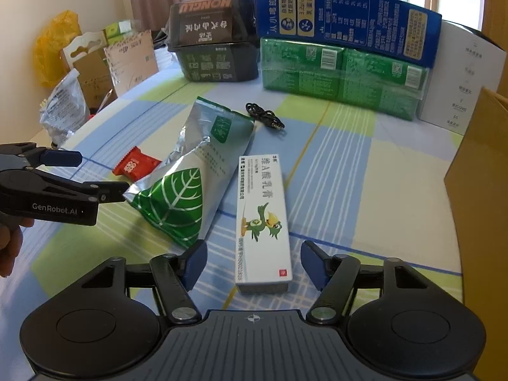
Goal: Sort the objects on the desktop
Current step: 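Grasp the red candy with the left tool while the right tool grasps the white ointment box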
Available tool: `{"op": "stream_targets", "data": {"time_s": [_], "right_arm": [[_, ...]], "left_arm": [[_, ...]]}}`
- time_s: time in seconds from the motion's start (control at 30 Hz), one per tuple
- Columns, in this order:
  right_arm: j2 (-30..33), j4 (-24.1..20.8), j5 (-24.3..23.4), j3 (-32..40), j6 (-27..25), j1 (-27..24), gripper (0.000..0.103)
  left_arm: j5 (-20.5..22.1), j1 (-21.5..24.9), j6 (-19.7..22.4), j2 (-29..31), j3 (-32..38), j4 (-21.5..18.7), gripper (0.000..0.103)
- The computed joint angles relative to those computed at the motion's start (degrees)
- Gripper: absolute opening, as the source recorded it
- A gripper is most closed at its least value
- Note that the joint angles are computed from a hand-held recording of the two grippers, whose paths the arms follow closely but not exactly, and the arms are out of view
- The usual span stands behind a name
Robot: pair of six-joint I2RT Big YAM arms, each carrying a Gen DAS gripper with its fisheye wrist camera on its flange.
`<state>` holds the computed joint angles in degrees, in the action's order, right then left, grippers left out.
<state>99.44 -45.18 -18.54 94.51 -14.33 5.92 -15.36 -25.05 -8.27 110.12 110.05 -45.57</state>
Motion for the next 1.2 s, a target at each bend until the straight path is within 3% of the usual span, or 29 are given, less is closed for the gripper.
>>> {"op": "stream_targets", "data": {"time_s": [0.33, 0.5, 0.6, 0.7, 0.77, 0.93, 1.13, 1.2], "right_arm": [[2.8, -0.3, 1.1, 2.6, 0.5, 0.9, 0.050], [3.7, -0.3, 1.7, 3.5, 1.1, 0.9, 0.043], [4.1, -0.3, 2.0, 3.9, 1.3, 0.9, 0.039], [4.3, -0.1, 2.3, 3.9, 1.5, 0.9, 0.037], [4.3, 0.0, 2.2, 3.9, 1.6, 0.9, 0.037], [4.2, 0.7, 2.4, 3.6, 1.5, 1.0, 0.037], [4.1, 0.7, 2.8, 3.5, 1.0, 1.1, 0.037], [4.0, 0.6, 3.2, 3.4, 0.8, 1.3, 0.036]], "left_arm": [[0.9, 0.9, -0.4, 1.6, 1.9, 0.7, 0.095], [1.3, 0.7, 3.1, 3.3, 3.6, 0.2, 0.095], [1.5, 0.7, 2.8, 4.7, 4.9, -0.3, 0.094], [1.9, 0.8, 2.7, 5.5, 5.5, 0.0, 0.094], [1.2, 0.9, 2.3, 6.0, 5.8, 0.1, 0.087], [1.9, 1.2, 2.0, 5.6, 4.4, 2.2, 0.087], [3.5, 1.1, 3.3, 5.1, 4.0, 2.7, 0.068], [4.4, 0.9, 3.6, 5.1, 4.3, 2.3, 0.054]]}}
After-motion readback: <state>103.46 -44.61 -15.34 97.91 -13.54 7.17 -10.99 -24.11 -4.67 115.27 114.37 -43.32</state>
